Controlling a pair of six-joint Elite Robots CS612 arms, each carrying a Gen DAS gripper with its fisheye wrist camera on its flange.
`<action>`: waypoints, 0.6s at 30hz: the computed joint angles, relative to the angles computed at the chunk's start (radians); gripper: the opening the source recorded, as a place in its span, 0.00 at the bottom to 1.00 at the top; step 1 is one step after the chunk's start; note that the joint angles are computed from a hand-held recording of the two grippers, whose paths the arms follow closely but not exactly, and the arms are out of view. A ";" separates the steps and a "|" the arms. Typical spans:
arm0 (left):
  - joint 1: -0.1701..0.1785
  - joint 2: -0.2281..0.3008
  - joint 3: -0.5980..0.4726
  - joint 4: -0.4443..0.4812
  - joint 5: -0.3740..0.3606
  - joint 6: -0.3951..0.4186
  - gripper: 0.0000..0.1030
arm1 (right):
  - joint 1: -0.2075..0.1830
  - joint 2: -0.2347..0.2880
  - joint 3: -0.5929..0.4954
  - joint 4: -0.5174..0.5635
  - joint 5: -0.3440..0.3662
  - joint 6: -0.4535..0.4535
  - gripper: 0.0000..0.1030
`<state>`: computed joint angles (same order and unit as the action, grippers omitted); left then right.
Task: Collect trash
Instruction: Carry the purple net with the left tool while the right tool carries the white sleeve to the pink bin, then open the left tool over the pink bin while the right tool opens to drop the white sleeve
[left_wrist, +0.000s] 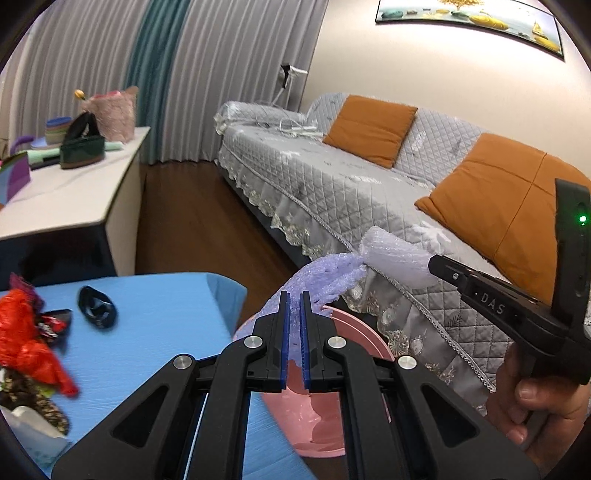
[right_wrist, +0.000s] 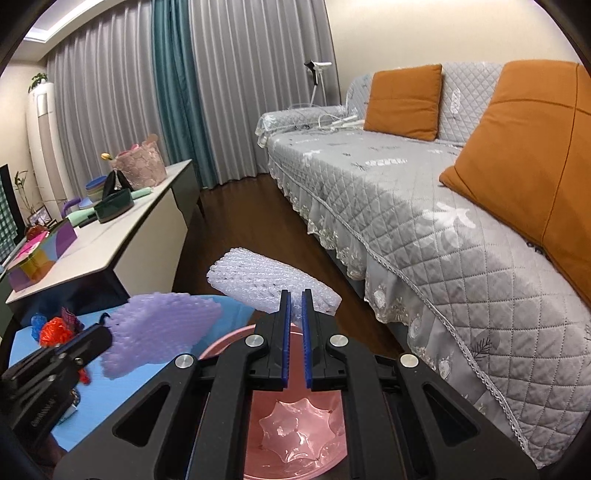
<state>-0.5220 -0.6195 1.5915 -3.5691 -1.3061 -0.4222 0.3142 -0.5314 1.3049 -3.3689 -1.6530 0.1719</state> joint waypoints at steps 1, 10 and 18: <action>0.000 0.006 -0.010 0.007 -0.004 0.001 0.05 | -0.002 0.002 -0.003 0.009 0.001 0.003 0.06; 0.006 0.040 -0.070 0.079 -0.049 0.021 0.06 | -0.009 0.011 -0.016 0.065 0.024 -0.008 0.10; 0.019 0.036 -0.053 0.109 -0.048 -0.041 0.26 | -0.007 0.012 -0.018 0.079 -0.010 0.010 0.58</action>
<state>-0.5025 -0.5836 1.5388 -3.4603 -1.3541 -0.4628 0.3074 -0.5190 1.2872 -3.2904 -1.6631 0.1815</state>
